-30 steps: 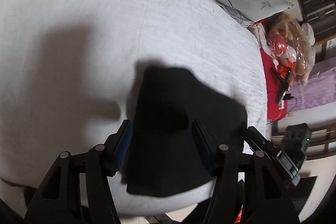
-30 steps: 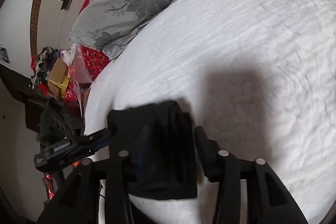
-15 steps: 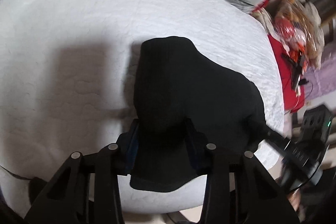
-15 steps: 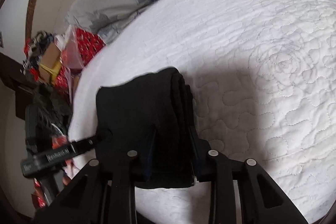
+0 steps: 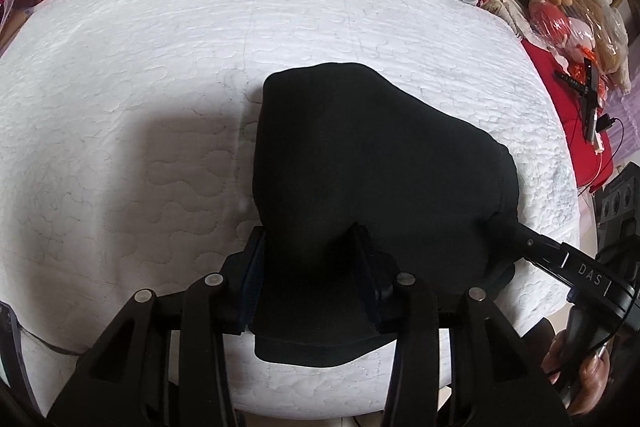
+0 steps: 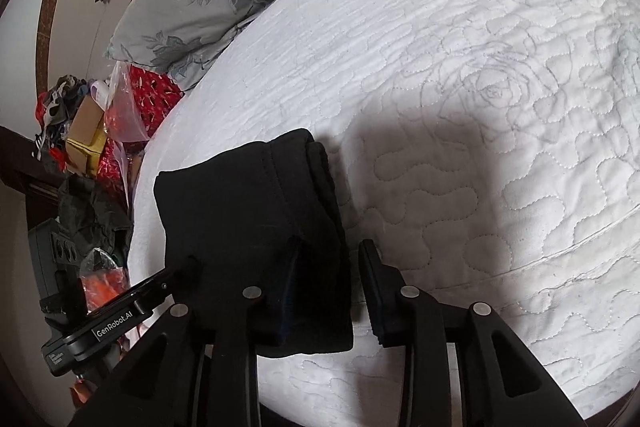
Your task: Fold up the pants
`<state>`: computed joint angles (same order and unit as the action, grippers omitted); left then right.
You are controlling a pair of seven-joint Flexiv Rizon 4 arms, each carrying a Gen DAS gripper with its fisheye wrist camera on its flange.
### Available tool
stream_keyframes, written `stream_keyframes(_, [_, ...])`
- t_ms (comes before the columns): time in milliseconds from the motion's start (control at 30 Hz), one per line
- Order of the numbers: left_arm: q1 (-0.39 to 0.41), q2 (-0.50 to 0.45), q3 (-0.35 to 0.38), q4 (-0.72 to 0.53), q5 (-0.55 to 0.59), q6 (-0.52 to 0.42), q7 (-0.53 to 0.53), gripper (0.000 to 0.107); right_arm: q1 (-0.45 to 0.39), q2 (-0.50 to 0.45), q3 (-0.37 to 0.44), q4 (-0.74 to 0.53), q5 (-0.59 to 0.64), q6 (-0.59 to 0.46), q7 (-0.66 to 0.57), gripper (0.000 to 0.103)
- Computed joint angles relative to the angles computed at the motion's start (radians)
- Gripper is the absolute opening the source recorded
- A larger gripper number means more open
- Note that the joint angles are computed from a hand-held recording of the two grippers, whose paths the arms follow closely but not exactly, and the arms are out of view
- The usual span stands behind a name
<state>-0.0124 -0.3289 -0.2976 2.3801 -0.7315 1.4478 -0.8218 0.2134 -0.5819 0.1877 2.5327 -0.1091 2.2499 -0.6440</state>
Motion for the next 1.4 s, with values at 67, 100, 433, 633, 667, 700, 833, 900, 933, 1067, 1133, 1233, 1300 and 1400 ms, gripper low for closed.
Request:
stream_keyframes(67, [-0.002, -0.004, 0.01, -0.017, 0.013, -0.027, -0.012, 0.042, 0.005, 0.007, -0.003, -0.005, -0.001, -0.016, 0.002, 0.035])
stream_keyframes(100, [0.002, 0.003, 0.018, -0.023, 0.015, -0.054, -0.011, 0.042, 0.002, 0.011, -0.001, -0.007, -0.005, -0.024, 0.006, 0.035])
stream_keyframes(433, [0.024, -0.021, 0.097, -0.16, -0.156, -0.268, 0.052, 0.066, -0.01, 0.047, -0.028, -0.033, 0.02, 0.019, 0.005, 0.051])
stream_keyframes(633, [-0.053, -0.106, 0.166, -0.261, 0.028, -0.311, -0.093, 0.066, -0.003, 0.015, -0.039, -0.114, -0.023, -0.102, 0.004, 0.05])
stream_keyframes(667, [-0.065, -0.119, 0.173, -0.273, 0.063, -0.291, -0.118, 0.065, 0.0, 0.01, -0.039, -0.125, -0.031, -0.119, -0.006, 0.039])
stream_keyframes(700, [-0.066, -0.13, 0.167, -0.283, 0.081, -0.274, -0.129, 0.064, 0.028, 0.016, -0.058, -0.127, -0.011, -0.132, -0.026, 0.035])
stream_keyframes(833, [-0.067, -0.171, 0.167, -0.32, 0.151, -0.296, -0.208, 0.064, 0.025, 0.002, -0.052, -0.108, 0.061, -0.039, -0.038, 0.03])
stream_keyframes(900, [-0.057, -0.166, 0.15, -0.303, 0.163, -0.256, -0.208, 0.064, -0.032, -0.024, -0.023, -0.111, 0.013, -0.075, -0.006, 0.031])
stream_keyframes(933, [-0.046, -0.155, 0.136, -0.289, 0.161, -0.242, -0.196, 0.064, -0.062, -0.045, -0.003, -0.113, -0.011, -0.057, 0.005, 0.031])
stream_keyframes(1067, [0.037, -0.09, 0.063, -0.22, 0.072, -0.242, -0.076, 0.064, -0.098, -0.028, 0.017, -0.088, -0.054, -0.023, 0.028, 0.042])
stream_keyframes(1133, [0.084, -0.048, 0.018, -0.165, -0.052, -0.26, 0.043, 0.064, -0.118, -0.012, 0.029, -0.055, -0.092, 0.012, 0.021, 0.043])
stream_keyframes(1233, [0.096, -0.022, 0.029, -0.126, -0.146, -0.34, 0.123, 0.064, -0.11, -0.004, 0.03, -0.019, -0.105, 0.045, 0.023, 0.048])
stream_keyframes(1300, [0.077, -0.028, 0.053, -0.113, -0.163, -0.362, 0.125, 0.064, -0.089, -0.005, 0.026, 0.001, -0.093, 0.053, 0.027, 0.048])
stream_keyframes(1400, [0.019, -0.045, 0.066, -0.085, -0.223, -0.282, 0.179, 0.065, -0.086, -0.028, 0.033, 0.004, -0.113, 0.056, 0.047, 0.048])
